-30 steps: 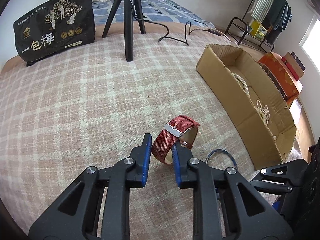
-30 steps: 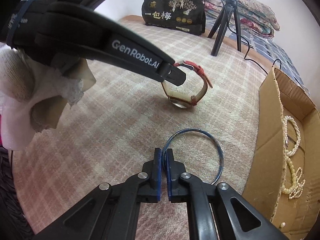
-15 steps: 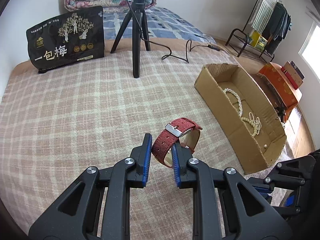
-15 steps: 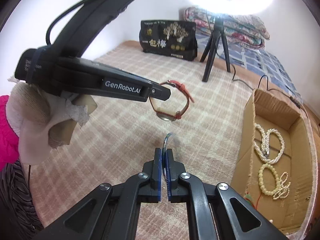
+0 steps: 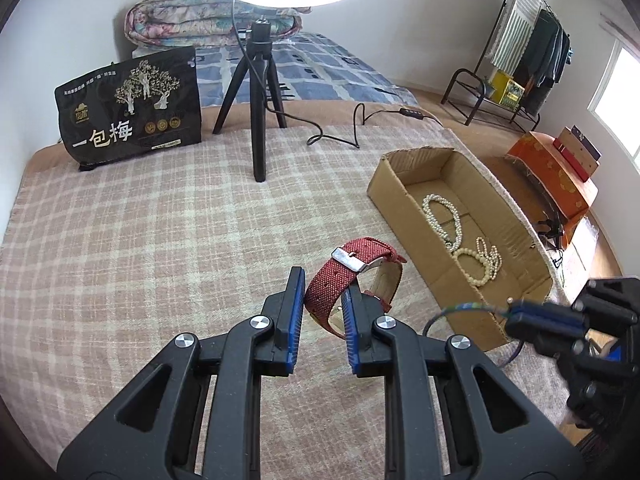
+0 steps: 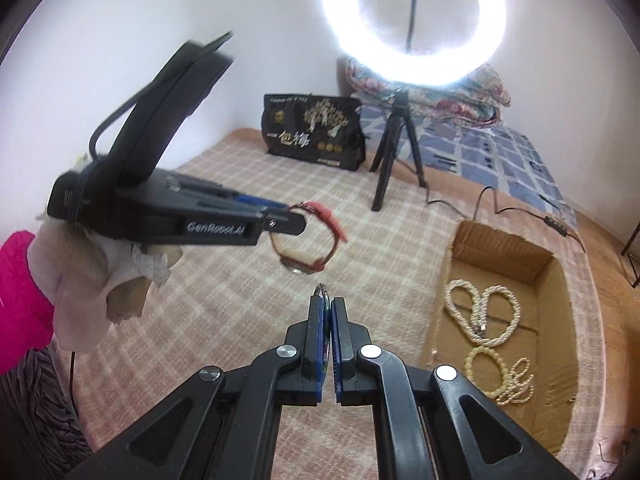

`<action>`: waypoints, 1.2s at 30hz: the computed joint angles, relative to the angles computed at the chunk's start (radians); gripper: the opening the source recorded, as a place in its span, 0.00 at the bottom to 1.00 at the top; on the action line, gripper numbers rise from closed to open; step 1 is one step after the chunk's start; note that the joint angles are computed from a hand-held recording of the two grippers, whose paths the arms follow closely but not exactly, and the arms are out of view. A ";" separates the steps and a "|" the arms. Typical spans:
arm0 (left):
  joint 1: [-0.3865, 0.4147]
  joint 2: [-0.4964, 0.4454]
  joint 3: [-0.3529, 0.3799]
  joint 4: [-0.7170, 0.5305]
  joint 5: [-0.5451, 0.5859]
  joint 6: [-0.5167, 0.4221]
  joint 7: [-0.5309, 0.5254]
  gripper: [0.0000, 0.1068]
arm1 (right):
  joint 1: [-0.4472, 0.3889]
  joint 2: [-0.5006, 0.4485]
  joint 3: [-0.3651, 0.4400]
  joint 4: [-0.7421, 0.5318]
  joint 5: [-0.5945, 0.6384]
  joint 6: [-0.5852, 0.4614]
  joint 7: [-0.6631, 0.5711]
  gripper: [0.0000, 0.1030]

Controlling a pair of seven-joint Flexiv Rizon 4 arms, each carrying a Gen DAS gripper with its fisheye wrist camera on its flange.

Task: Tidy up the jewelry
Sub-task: 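Lift and carry the watch with the left tool while the right tool carries the bangle over the box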

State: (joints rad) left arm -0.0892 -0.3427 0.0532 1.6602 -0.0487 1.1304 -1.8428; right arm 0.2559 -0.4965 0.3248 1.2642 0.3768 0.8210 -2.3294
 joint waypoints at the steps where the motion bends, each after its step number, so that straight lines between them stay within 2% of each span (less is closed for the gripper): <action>1: -0.001 -0.001 -0.001 -0.003 0.001 0.000 0.000 0.16 | -0.002 -0.001 -0.004 -0.005 0.001 0.007 0.003 0.01; 11: -0.016 -0.024 -0.018 -0.047 -0.014 0.008 0.005 0.16 | -0.023 -0.057 -0.039 -0.100 -0.022 0.064 0.094 0.01; 25: -0.071 -0.114 -0.036 -0.176 -0.014 -0.028 0.014 0.16 | -0.025 -0.218 -0.085 -0.285 -0.149 0.122 0.289 0.01; 36: -0.103 -0.180 -0.049 -0.261 -0.025 -0.064 0.026 0.16 | -0.013 -0.328 -0.106 -0.416 -0.235 0.131 0.383 0.01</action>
